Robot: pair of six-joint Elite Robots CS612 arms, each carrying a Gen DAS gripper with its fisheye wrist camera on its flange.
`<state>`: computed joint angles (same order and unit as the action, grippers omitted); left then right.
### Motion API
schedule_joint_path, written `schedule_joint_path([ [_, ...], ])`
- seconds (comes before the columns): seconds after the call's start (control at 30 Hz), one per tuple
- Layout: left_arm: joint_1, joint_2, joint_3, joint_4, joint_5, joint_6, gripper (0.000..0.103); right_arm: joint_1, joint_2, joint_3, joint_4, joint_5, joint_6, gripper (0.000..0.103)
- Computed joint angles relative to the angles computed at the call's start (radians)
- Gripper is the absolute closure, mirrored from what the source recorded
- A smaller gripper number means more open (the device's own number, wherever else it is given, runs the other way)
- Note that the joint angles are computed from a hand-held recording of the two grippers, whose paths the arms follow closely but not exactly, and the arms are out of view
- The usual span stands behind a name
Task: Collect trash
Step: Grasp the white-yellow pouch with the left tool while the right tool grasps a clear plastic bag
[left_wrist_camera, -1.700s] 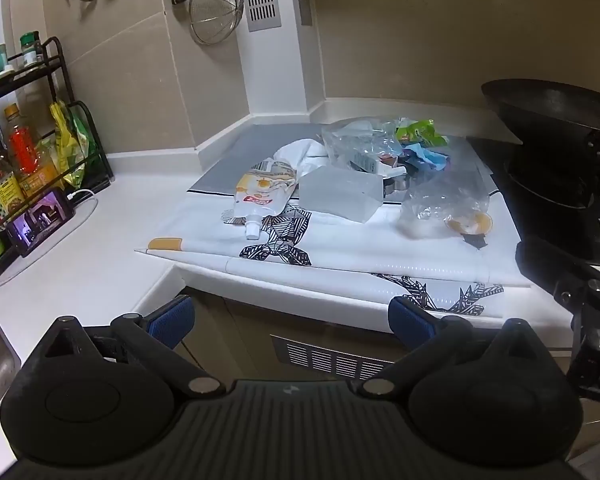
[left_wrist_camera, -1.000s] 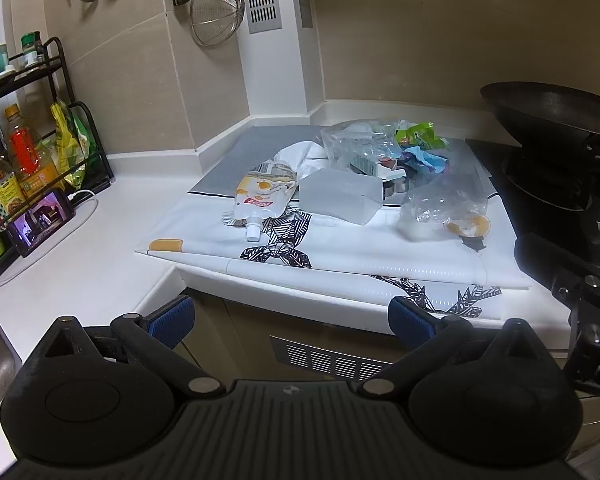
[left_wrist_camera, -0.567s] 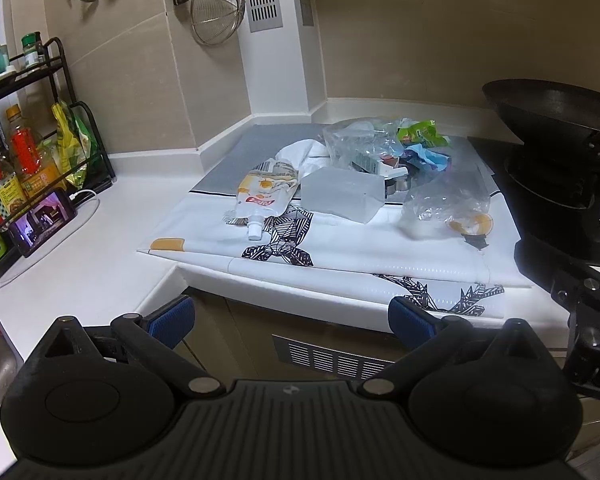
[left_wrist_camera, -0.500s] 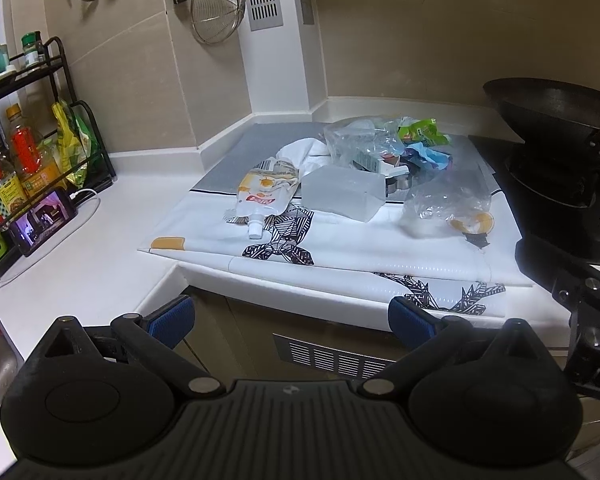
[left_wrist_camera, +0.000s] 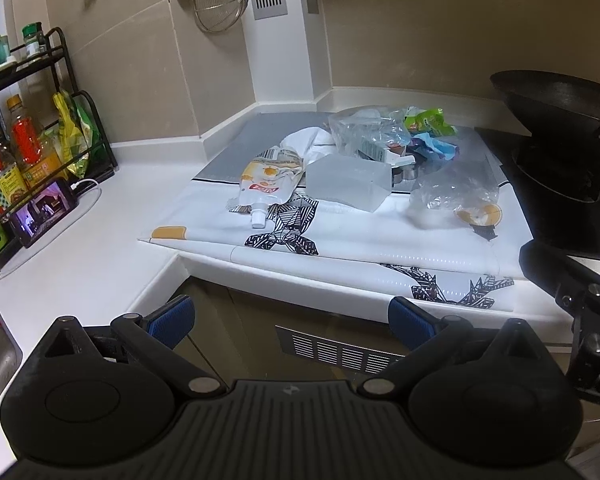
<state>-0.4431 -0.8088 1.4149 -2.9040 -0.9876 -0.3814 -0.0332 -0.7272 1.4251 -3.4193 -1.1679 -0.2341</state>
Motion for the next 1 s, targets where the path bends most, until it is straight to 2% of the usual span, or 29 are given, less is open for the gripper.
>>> schedule_joint_path([
  [0.17,0.013,0.009,-0.014,0.028,0.004,-0.028,0.0,0.006,0.013,-0.019,0.043,-0.013,0.009,0.0],
  [0.37,0.044,0.033,-0.071,0.125,0.021,-0.072,0.0,0.009,0.047,-0.078,0.13,-0.005,0.084,0.0],
  [0.47,0.07,0.047,-0.105,0.156,-0.004,-0.119,0.0,0.013,0.081,-0.134,0.159,-0.005,0.125,0.0],
  [0.6,0.102,0.08,-0.18,0.198,-0.032,-0.153,0.0,0.028,0.151,-0.26,0.178,-0.066,0.243,0.0],
  [0.67,0.119,0.11,-0.241,0.213,-0.049,-0.171,0.0,0.043,0.195,-0.344,0.196,-0.152,0.324,0.0],
  [0.77,0.14,0.177,-0.363,0.246,-0.053,-0.178,0.0,0.062,0.264,-0.487,0.296,-0.27,0.384,0.0],
  [0.9,0.165,0.29,-0.573,0.365,-0.072,-0.135,0.0,0.068,0.329,-0.628,0.468,-0.281,0.367,0.0],
  [1.0,0.184,0.374,-0.73,0.48,-0.099,-0.125,0.0,0.073,0.351,-0.673,0.551,-0.294,0.331,0.0],
])
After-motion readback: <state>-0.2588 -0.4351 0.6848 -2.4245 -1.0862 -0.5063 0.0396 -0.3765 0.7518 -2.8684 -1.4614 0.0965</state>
